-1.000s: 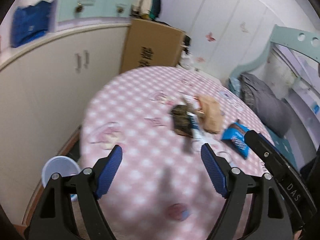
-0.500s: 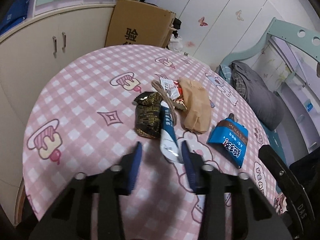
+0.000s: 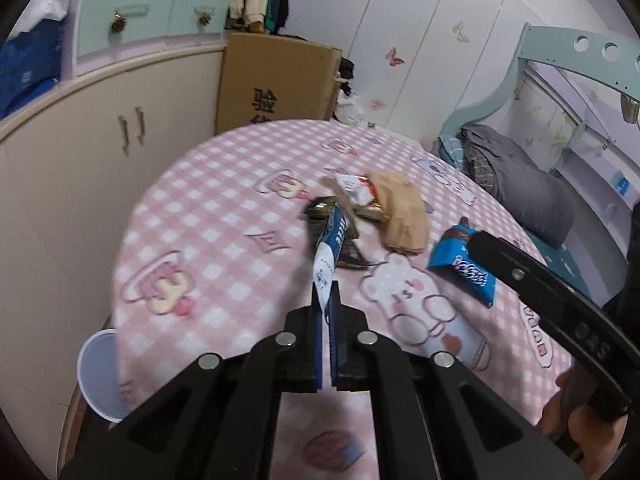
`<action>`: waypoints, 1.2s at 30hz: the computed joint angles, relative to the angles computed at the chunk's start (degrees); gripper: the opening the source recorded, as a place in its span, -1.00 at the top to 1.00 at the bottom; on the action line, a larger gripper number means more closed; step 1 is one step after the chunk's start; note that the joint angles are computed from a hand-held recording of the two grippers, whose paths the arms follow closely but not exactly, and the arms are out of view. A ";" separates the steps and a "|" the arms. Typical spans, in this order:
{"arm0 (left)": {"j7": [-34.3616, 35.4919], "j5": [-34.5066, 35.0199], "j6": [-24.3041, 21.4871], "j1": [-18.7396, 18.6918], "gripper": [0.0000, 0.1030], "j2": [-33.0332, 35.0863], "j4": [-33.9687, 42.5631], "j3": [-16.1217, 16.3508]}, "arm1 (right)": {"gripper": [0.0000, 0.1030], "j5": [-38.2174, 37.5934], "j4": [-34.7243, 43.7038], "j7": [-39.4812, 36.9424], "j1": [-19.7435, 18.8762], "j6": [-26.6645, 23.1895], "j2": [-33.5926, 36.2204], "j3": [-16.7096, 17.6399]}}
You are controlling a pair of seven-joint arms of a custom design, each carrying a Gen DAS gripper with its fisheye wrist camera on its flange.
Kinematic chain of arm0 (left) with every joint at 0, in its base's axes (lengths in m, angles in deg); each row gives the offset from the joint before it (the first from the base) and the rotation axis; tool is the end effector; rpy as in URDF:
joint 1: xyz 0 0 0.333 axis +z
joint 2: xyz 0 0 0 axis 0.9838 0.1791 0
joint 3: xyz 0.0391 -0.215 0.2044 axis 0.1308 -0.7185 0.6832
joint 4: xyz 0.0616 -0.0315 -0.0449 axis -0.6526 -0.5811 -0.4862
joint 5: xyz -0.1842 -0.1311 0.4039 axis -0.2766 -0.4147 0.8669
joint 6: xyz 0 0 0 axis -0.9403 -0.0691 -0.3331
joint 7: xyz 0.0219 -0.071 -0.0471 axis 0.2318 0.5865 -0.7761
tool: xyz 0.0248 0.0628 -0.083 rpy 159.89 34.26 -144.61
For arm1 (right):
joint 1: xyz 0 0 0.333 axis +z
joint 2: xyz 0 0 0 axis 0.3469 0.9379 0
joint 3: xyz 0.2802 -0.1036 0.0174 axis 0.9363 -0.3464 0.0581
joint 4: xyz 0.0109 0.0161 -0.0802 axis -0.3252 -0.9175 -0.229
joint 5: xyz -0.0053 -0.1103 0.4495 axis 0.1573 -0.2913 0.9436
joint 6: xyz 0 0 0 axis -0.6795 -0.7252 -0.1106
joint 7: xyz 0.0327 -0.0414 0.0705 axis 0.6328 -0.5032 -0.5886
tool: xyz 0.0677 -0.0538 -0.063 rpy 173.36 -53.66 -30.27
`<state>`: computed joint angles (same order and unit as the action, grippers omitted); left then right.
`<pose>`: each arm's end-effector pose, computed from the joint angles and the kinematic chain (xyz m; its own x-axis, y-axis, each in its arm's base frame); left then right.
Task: Collect trash
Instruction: 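Carry the held tube and wrapper toward the wastebasket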
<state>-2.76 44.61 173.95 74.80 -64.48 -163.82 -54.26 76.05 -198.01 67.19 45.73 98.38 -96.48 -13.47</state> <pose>0.5450 -0.1859 0.5136 0.0404 -0.9736 0.2246 -0.6813 -0.1913 -0.7066 0.5686 0.2079 0.5036 0.3731 -0.8781 -0.2996 -0.6023 0.0164 -0.7981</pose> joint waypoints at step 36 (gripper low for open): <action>3.38 -7.79 4.76 3.06 0.95 -8.24 -9.10 3.34 | 0.91 -40.34 9.56 27.80 -5.51 2.53 8.40 6.73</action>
<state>0.62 36.82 178.71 77.86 -72.72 -172.92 -50.91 35.72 -188.45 94.99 40.22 100.91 -88.08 -6.74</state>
